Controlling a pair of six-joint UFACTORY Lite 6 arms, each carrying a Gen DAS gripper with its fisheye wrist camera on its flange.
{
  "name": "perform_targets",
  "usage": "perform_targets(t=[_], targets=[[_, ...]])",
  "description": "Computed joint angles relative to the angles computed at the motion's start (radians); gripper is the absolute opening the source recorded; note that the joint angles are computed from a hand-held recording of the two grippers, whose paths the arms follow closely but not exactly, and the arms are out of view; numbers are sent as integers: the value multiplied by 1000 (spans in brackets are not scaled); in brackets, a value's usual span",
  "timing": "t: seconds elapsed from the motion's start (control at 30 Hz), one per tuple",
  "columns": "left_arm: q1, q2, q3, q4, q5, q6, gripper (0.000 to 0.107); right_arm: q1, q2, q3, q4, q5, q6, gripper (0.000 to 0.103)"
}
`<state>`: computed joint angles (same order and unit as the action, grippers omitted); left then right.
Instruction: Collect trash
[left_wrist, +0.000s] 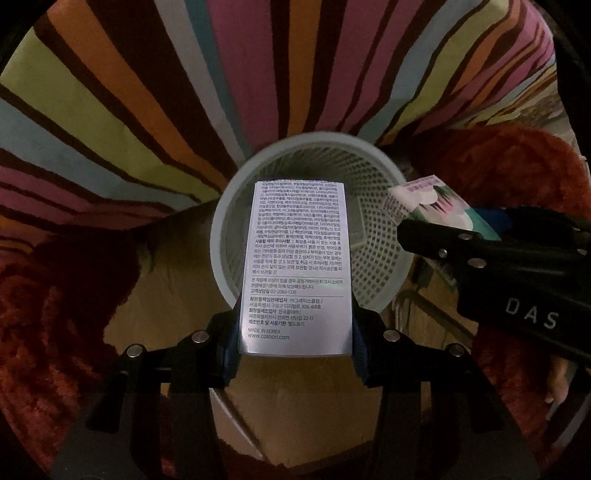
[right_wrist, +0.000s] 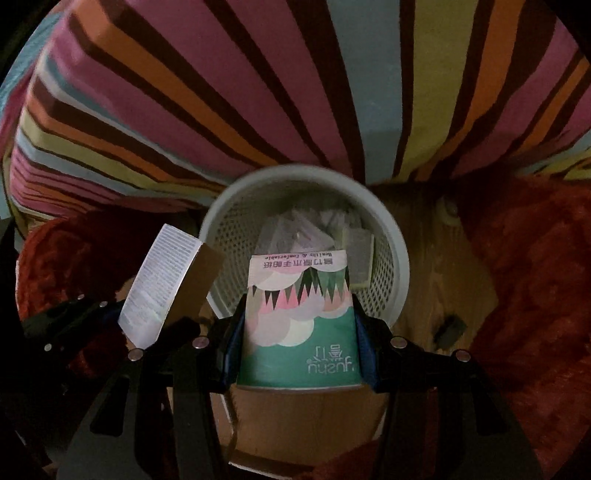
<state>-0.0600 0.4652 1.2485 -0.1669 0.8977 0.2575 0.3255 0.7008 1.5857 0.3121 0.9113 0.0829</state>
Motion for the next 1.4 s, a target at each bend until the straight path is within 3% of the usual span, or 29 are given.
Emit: perform_targets(t=[0.37,0.4,0.43,0.47,0.5,0.9,1.07,1.17,1.4], targets=[[5,83,45,-1,38,-32,48,-13,64,29,52,54,-16,50],[6,86,46,4,42,-35,54,-12,67,36,57,63,-13,54],[7,94,49,7,42,-37,60,-15,74,39,60,70,-12,72],[6,89,49,9,47,-40,72,-16,82,43,60,74,-8,82],[5,89,51,9,47,-42,73,-17,91,44,64,71,-9,89],[17,51,36,8,29,-73,73,-4,62,19,46,40,13,90],[60,-7,16,-20,1,-82,73,19,-44,-46,-3,-36,33,95],[82,-47,-4,-28,-27,-96,78,27,-102,-78,-30,-89,49,95],[107,-158,-39,-37,-98,-101,78,21,-230,-162,-110,-200,123,95]])
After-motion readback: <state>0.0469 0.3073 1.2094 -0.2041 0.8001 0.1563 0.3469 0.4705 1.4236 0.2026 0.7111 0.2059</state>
